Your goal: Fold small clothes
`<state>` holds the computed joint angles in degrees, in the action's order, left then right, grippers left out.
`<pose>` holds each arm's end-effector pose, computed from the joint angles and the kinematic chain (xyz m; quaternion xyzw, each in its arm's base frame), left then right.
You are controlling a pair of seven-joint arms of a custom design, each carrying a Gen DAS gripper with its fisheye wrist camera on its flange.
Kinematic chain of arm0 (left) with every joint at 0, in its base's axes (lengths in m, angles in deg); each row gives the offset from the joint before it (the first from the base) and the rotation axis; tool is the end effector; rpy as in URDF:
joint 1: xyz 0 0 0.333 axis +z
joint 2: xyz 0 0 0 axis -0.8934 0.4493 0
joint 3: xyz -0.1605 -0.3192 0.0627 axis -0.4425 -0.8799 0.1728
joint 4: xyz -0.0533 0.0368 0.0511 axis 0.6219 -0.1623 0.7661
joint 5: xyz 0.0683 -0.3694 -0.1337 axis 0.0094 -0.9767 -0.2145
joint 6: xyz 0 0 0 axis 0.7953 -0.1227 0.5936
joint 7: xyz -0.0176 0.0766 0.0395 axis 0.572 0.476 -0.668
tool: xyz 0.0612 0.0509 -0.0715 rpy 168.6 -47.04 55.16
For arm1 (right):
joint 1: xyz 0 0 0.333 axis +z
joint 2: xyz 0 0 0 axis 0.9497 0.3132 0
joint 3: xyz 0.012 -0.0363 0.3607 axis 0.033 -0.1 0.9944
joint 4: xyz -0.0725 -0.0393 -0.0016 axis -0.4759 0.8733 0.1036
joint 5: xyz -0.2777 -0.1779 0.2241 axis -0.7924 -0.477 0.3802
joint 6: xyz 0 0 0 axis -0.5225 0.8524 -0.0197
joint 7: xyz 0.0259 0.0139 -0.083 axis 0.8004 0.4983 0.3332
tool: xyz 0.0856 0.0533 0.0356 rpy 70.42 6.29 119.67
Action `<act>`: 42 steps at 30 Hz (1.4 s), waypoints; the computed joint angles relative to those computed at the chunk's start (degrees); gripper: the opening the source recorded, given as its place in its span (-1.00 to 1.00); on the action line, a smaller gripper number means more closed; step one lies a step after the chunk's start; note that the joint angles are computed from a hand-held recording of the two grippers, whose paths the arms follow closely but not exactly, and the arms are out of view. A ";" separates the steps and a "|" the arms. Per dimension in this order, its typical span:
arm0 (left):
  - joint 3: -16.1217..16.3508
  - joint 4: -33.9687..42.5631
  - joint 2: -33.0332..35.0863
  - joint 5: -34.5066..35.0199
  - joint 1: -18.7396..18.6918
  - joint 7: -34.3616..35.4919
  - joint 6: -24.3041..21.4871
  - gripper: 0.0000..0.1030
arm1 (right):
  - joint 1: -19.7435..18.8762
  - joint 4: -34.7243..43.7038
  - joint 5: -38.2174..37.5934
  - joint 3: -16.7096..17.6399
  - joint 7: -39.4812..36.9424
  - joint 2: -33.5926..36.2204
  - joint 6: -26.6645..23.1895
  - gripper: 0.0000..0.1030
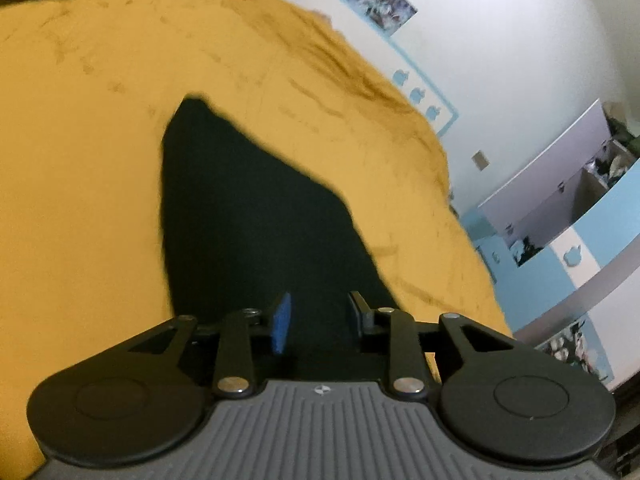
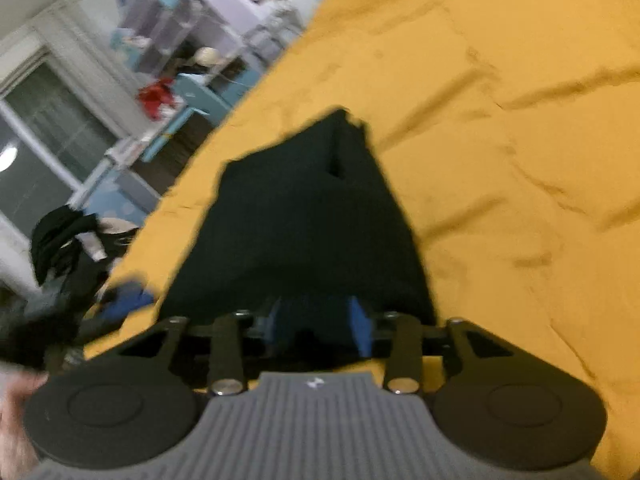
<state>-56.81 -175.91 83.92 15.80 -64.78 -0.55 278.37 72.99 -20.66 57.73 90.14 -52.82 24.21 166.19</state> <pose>0.5307 -0.0700 0.4466 -0.7740 0.3671 -0.4931 0.1522 0.7319 0.1592 0.4315 -0.7518 0.4248 0.1409 0.4842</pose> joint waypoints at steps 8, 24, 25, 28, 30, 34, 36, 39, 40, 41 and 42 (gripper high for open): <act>-6.44 17.98 15.50 29.36 20.02 -23.57 -4.22 -0.35 | 2.08 0.64 0.67 1.85 -6.48 0.56 -2.00 -0.29; 13.33 15.10 11.10 10.22 -3.08 -2.22 -10.21 -0.32 | 3.51 3.82 -5.33 2.01 -6.06 1.12 -1.35 -0.28; 11.09 12.92 9.21 11.46 -1.66 -1.96 -8.16 -0.21 | 3.60 3.65 -3.54 2.16 -7.82 0.66 1.68 -0.15; 10.33 5.07 2.22 5.38 -7.03 6.73 -5.54 -0.14 | 5.91 3.88 -3.64 1.31 -10.31 0.19 11.79 0.05; 9.76 1.90 -1.01 -6.76 -12.78 17.43 -6.20 -0.14 | 6.56 3.79 -5.61 0.88 -8.50 0.31 13.90 0.04; 4.16 -3.48 -3.04 -11.94 -14.26 15.72 0.72 -0.14 | 6.81 -2.65 -7.40 0.95 -9.50 -2.72 19.67 0.01; 0.90 -4.91 -3.15 -20.28 -15.22 18.86 2.97 -0.13 | 6.75 -4.56 -8.79 0.50 -8.50 -3.48 19.74 0.01; -2.86 -5.81 -3.29 -31.40 -15.36 23.94 1.88 -0.13 | 6.24 -6.50 -9.60 0.53 -9.42 -3.92 20.10 0.01; -3.62 -6.22 -3.31 -32.37 -14.74 23.34 0.94 -0.13 | 6.41 -7.67 -9.42 0.79 -10.15 -4.48 21.04 0.01; -4.43 -7.00 -2.81 -32.46 -14.25 22.06 2.04 -0.15 | 6.27 -8.40 -9.23 0.93 -11.01 -4.80 21.31 0.01; -4.76 -7.51 -1.89 -31.15 -13.67 20.68 4.16 -0.15 | 6.14 -8.85 -9.15 0.98 -11.66 -4.97 21.26 0.01</act>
<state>-61.57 -183.42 82.03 -15.35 -78.45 20.13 282.53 79.12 -29.51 48.58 91.12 -64.48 19.24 187.45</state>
